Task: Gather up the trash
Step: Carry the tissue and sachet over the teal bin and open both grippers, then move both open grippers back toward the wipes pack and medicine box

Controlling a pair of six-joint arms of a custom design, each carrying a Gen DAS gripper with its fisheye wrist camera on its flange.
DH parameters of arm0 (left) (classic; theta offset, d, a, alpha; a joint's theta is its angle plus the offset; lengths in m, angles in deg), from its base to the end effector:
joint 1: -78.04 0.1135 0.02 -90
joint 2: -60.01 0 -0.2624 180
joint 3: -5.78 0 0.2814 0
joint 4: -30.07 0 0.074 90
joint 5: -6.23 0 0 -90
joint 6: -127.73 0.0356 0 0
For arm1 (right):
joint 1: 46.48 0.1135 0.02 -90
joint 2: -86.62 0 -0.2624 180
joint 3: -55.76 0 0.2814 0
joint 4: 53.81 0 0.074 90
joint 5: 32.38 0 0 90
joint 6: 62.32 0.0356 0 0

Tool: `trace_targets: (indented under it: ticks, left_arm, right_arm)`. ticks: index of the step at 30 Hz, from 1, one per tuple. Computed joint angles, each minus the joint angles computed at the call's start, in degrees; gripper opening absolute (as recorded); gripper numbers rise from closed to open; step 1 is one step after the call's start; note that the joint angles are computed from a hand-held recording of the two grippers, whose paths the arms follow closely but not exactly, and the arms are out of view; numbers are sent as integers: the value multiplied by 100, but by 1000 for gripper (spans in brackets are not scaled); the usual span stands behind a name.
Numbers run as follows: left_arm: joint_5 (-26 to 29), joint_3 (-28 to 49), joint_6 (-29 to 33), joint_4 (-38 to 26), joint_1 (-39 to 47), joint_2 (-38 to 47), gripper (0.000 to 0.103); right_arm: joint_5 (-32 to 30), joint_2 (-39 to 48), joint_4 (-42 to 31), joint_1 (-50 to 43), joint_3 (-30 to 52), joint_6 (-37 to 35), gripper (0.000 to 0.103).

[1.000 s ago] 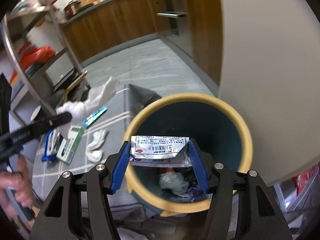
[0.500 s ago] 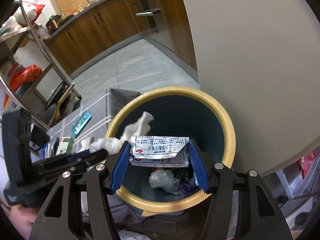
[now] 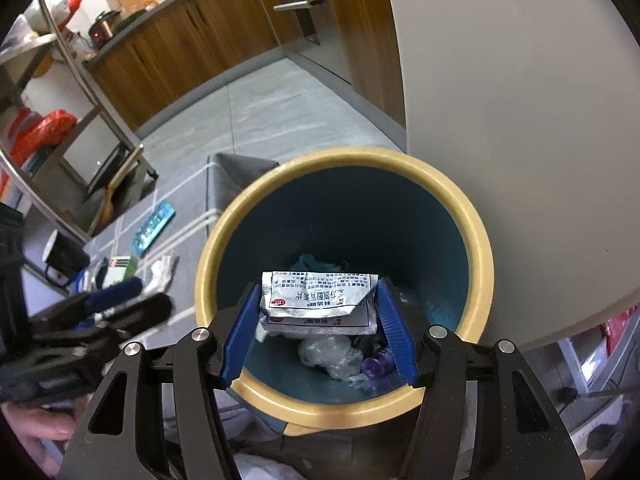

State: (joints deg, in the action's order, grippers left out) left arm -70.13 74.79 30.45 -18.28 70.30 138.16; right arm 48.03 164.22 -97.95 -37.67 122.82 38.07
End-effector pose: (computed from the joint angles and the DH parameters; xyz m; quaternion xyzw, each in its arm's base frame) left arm 0.2984 -0.0490 0.2340 0.0371 0.9531 -0.1494 0.2606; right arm 0.2989 0.0523 0.2293 -0.0123 0.9498 0.1290 0.2848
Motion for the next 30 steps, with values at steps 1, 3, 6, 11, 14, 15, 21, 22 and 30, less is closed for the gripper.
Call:
trace_targets:
  ticks: [1, 3, 6, 11, 14, 15, 21, 22, 30]
  left_arm:
    - [-12, -28, 38, -41, 52, -76, 80]
    - [-39, -80, 132, -162, 168, -242, 82]
    - [-87, -130, 284, -323, 343, -420, 85]
    - [-127, -202, 586, -550, 725, -705, 88]
    - [-108, -254, 797, -688, 1045, -846, 90]
    - [-113, -279, 900, -760, 1189, -913, 90]
    - [-54, -276, 1417, -1083, 1986, -1102, 93]
    - [-43, -261, 1506, -1112, 2133, -1107, 93]
    - [135, -98, 2221, -1351, 3595, -1013, 97]
  right_arm:
    - [41, 15, -19, 19, 6, -5, 61]
    - [109, 65, -39, 60, 19, 11, 61]
    - [162, 129, -80, 97, 41, 33, 65]
    - [102, 134, -122, 158, 70, 52, 76]
    - [119, 129, -129, 224, 92, 72, 79]
    - [102, 124, -132, 239, 100, 93, 80]
    - [38, 85, -149, 348, 165, 185, 89]
    - [31, 85, -150, 394, 186, 213, 90]
    - [178, 242, -253, 808, 390, 338, 94]
